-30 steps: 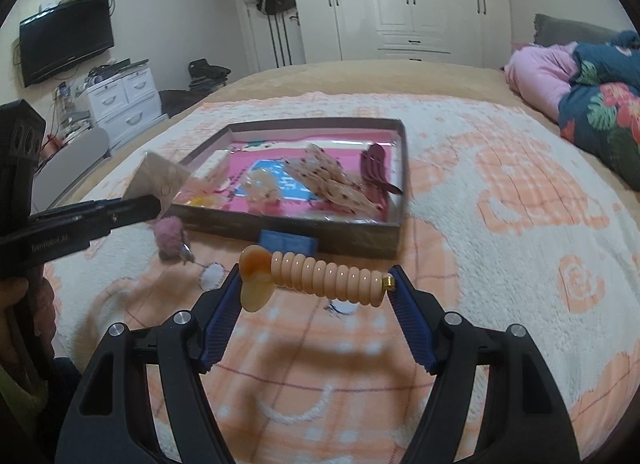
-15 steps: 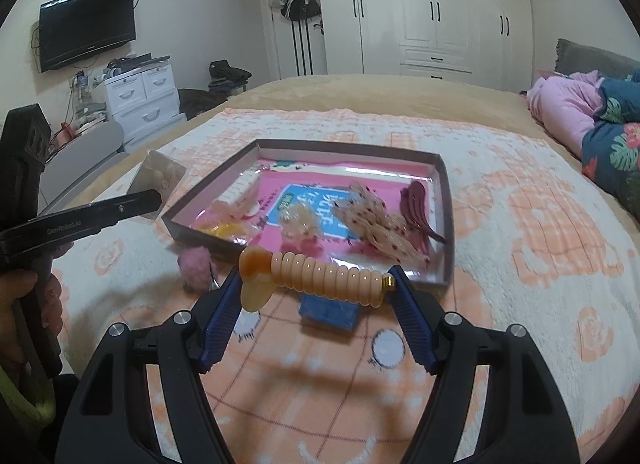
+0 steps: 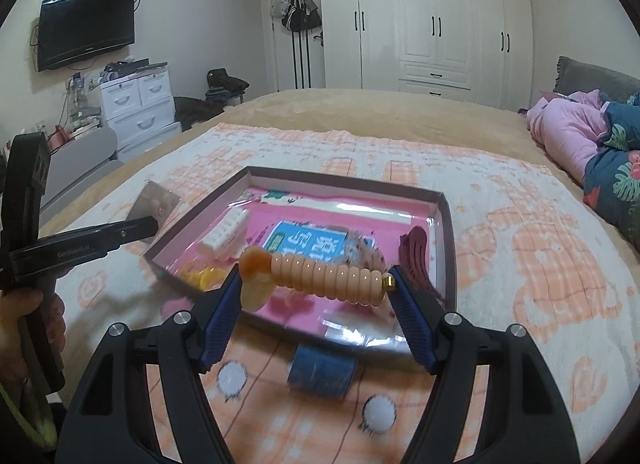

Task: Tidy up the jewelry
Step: 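Carry the earring card with the left tool while the right tool carries the spiral tie into the box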

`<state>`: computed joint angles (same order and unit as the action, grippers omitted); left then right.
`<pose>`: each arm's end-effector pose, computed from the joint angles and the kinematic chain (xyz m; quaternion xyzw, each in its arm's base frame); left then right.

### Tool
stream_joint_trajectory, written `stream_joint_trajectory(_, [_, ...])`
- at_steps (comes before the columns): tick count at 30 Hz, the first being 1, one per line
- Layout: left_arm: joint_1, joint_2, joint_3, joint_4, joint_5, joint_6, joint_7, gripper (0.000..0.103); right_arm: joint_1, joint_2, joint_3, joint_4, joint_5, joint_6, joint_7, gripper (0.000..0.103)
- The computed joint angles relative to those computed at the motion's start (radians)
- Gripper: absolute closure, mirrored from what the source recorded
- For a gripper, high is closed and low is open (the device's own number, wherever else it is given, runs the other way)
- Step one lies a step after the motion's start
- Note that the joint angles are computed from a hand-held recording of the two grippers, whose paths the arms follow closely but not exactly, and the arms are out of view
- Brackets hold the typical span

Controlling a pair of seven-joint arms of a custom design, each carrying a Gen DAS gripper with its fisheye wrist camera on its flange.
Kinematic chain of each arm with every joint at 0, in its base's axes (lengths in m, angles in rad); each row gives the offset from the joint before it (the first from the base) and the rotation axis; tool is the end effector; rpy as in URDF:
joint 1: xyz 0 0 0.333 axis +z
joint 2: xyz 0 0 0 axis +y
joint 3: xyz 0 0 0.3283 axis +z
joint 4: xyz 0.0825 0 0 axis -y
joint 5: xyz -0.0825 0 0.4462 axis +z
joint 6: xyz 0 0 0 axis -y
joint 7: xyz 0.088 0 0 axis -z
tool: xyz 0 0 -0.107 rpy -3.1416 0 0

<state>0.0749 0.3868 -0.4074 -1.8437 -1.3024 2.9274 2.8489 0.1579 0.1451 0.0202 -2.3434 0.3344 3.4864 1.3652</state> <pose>0.6970 -0.1529 0.3465 -0.5232 0.7200 -0.4401 0.1191 0.5956 0.0673 0.3535 -0.6253 0.6212 -0.3194 0.3480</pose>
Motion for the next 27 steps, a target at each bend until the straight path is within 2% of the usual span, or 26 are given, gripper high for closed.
stream_joint_trajectory(7, [-0.009, 0.065, -0.001, 0.067, 0.131, 0.025, -0.127, 0.087, 0.03, 0.046, -0.037, 0.069, 0.074, -0.022, -0.066, 0.034])
stream_joint_trajectory(15, [-0.013, 0.15, -0.012, 0.151, 0.333, 0.038, -0.309, 0.087, 0.143, 0.121, -0.153, 0.167, 0.259, -0.067, -0.223, 0.034])
stream_joint_trajectory(18, [-0.032, 0.177, 0.0, 0.178, 0.419, 0.045, -0.387, 0.087, 0.178, 0.148, -0.197, 0.199, 0.309, -0.086, -0.255, 0.034])
stream_joint_trajectory(22, [-0.05, 0.208, 0.014, 0.204, 0.514, 0.049, -0.478, 0.086, 0.19, 0.173, -0.222, 0.23, 0.325, -0.118, -0.254, 0.034])
stream_joint_trajectory(27, [-0.021, 0.219, -0.018, 0.195, 0.585, 0.059, -0.523, 0.086, 0.239, 0.201, -0.281, 0.25, 0.302, -0.161, -0.218, 0.034])
